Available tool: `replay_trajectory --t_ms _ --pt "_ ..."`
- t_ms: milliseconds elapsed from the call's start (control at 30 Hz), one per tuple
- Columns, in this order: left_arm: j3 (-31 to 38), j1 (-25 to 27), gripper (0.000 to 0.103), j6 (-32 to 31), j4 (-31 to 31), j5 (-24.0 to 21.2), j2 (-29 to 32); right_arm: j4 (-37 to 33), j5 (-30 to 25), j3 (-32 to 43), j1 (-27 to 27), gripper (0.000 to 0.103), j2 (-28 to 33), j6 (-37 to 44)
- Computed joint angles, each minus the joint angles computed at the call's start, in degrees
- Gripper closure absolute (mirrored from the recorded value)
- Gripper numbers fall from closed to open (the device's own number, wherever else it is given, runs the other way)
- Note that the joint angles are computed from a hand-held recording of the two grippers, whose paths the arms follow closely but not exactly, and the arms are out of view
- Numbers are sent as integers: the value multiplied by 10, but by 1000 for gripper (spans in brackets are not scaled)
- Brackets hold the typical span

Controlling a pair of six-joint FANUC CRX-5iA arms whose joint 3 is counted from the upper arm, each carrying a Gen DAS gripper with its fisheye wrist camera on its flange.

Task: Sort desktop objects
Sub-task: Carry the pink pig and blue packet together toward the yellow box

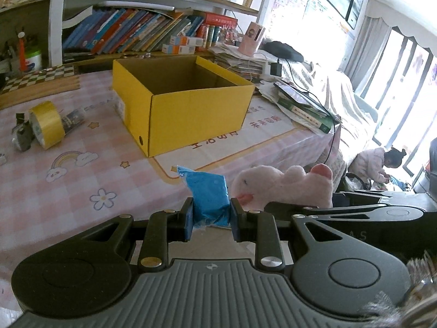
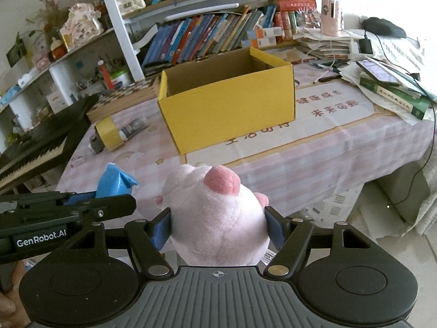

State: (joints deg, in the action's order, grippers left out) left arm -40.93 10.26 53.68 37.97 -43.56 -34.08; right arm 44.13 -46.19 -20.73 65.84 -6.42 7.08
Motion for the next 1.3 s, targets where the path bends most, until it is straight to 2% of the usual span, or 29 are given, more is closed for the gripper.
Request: replay_trajectory --t_ms 433,1033,1200,1300 --pt "29 -38 79 36 -27 40 39 -30 28 13 -37 32 5 56" --pt "86 -92 79 127 -90 68 115 -133 50 52 -95 32 24 185" --pt "97 -109 79 150 -95 100 134 -170 56 73 -120 32 36 242" --pt "116 -121 79 179 -120 117 152 -191 65 86 -139 32 44 278"
